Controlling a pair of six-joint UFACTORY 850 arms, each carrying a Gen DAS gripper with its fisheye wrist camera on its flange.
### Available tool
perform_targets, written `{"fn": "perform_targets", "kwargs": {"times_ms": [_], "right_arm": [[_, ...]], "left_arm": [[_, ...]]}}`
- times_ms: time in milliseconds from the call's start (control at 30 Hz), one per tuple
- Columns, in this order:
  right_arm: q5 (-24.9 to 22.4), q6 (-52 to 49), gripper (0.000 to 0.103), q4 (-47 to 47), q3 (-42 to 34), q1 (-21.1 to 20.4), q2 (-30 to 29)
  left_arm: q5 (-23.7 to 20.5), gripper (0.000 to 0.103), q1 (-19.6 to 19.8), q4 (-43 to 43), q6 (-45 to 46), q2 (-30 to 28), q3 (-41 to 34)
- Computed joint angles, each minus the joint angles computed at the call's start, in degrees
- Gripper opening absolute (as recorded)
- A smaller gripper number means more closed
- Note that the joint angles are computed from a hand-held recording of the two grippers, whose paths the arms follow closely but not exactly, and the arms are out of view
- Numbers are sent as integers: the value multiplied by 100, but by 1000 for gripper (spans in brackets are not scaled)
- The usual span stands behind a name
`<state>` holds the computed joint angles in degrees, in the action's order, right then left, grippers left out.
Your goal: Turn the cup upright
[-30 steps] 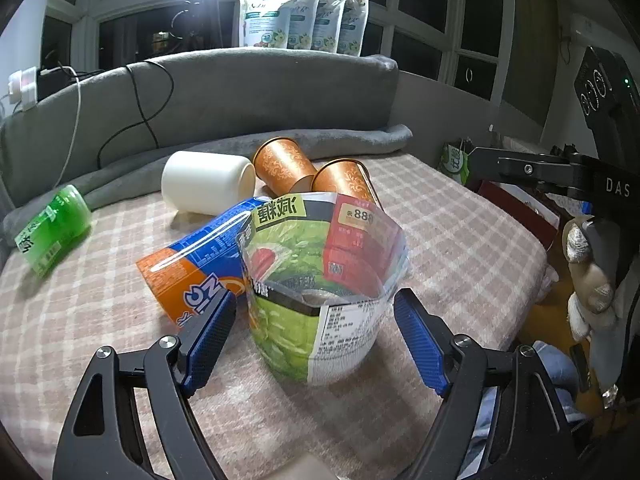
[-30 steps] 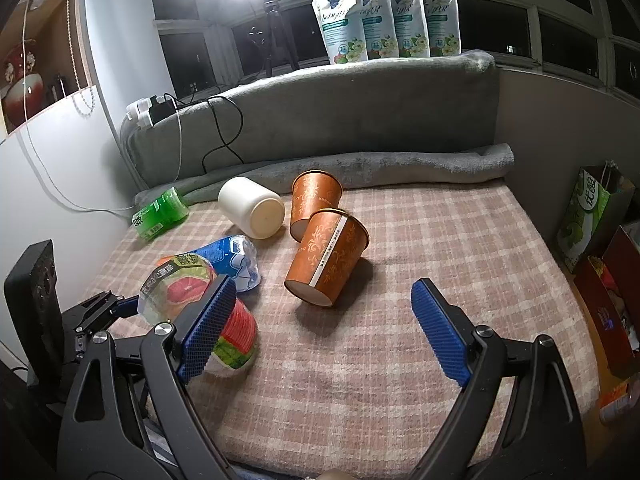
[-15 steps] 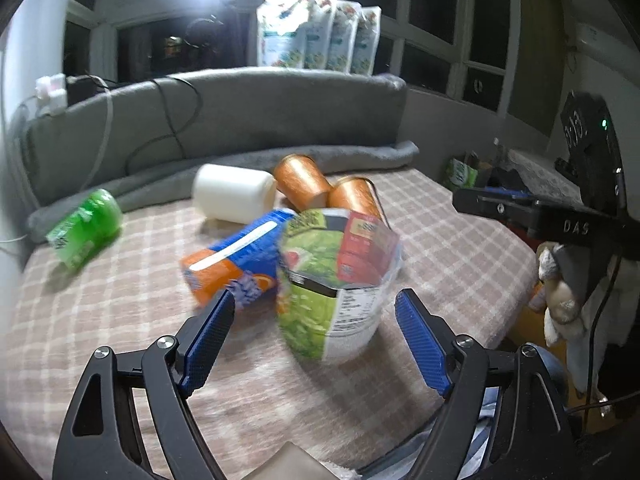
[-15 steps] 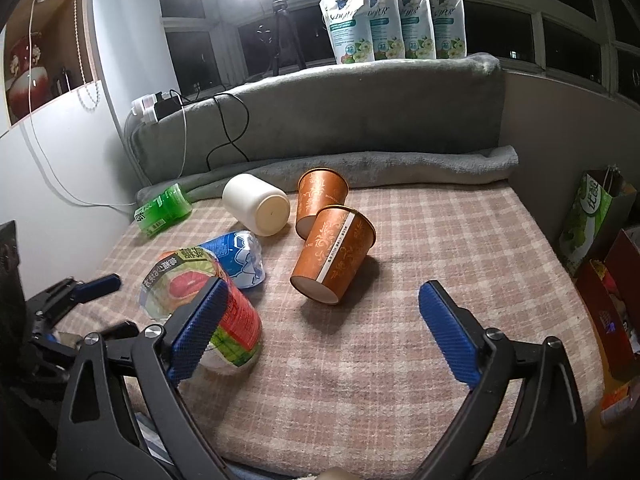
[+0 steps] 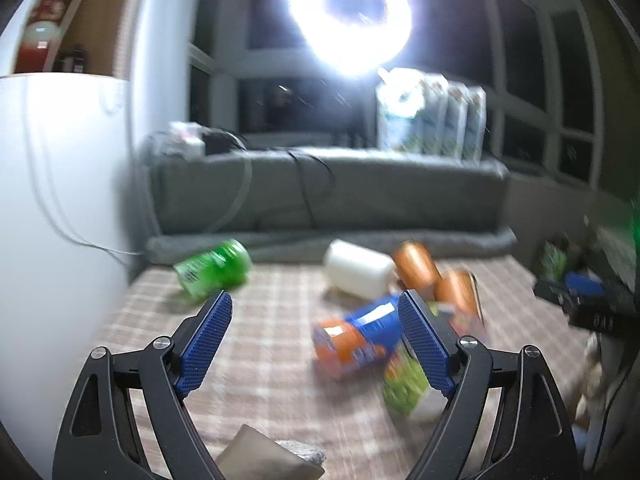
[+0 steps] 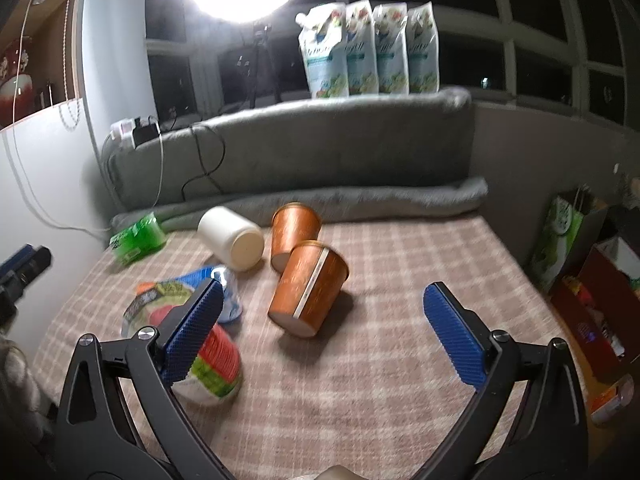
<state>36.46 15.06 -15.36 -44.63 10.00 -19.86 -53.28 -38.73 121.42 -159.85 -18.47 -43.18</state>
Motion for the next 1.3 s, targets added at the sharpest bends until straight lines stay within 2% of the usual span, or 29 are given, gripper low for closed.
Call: {"fn": "perform_targets", "kwargs": {"times_ms": [100,433,633,900,1300], "right_arm": [[216,-442,103,509,85,87,69],[538,-1073,103,1311,206,291,223],[615,-1138,103,1423,218,325,236],[645,-1285,103,1552,225,362,229],[650,-1280,103,1532,215,371,197]], "left_arm": [[-278,86,-41,-162,17,60,33],[-296,86,-22,-185,-148,151,77],[-386,86,-41,-158,-136,185,83],[-206,86,8,-76,-222,188,70],[-264,86,-14,-32,-207,181,67]]}}
